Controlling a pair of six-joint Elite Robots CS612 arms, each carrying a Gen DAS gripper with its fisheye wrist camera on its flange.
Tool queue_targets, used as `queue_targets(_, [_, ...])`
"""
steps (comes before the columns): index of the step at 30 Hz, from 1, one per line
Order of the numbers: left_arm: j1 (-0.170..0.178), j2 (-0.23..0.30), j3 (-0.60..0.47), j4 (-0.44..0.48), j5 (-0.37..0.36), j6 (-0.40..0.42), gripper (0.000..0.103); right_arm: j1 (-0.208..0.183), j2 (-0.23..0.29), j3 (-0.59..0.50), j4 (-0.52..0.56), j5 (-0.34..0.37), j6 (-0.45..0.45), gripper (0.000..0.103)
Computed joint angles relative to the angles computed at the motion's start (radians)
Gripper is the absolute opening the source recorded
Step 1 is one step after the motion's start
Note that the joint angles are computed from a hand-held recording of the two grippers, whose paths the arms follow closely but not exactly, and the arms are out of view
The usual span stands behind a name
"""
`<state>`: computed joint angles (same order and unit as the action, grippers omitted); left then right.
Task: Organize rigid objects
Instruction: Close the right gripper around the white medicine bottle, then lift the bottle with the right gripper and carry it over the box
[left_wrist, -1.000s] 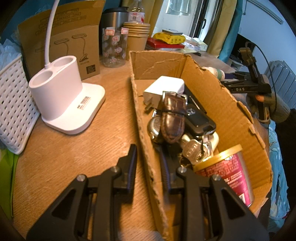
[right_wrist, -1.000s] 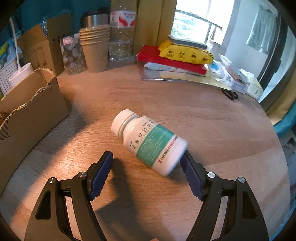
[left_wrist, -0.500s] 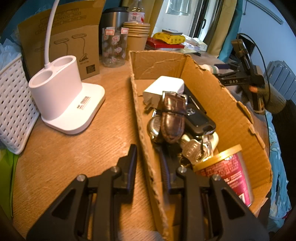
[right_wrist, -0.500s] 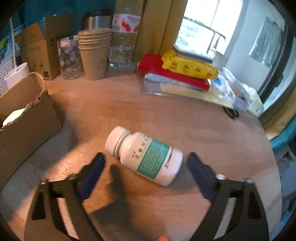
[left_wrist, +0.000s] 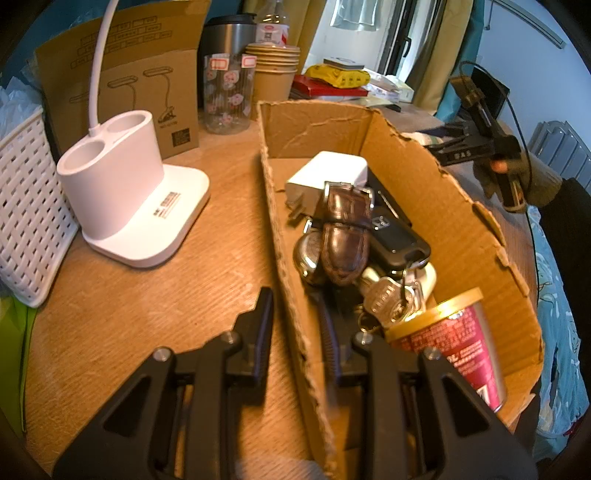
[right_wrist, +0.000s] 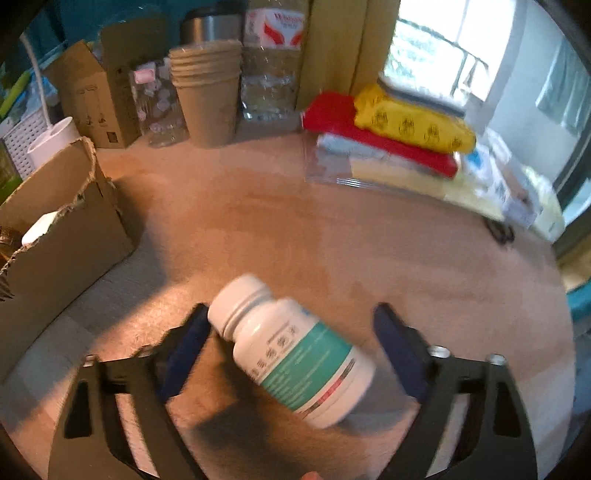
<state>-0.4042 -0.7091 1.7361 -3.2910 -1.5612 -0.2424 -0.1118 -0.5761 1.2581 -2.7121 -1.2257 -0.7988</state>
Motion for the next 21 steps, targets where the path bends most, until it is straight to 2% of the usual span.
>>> queue_targets(5, [0.0, 0.0, 0.0, 0.0, 0.0, 0.0, 0.027, 0.0, -0.017, 0.037, -0.025, 0.003, 0.013, 0.083])
queue_targets(15, [0.0, 0.0, 0.0, 0.0, 0.0, 0.0, 0.027, 0.011, -0.056, 0.125, -0.118, -0.081, 0.089, 0.082])
queue_targets(21, [0.001, 0.0, -0.001, 0.0, -0.001, 0.0, 0.027, 0.005, -0.085, 0.171, -0.161, -0.041, 0.119, 0.082])
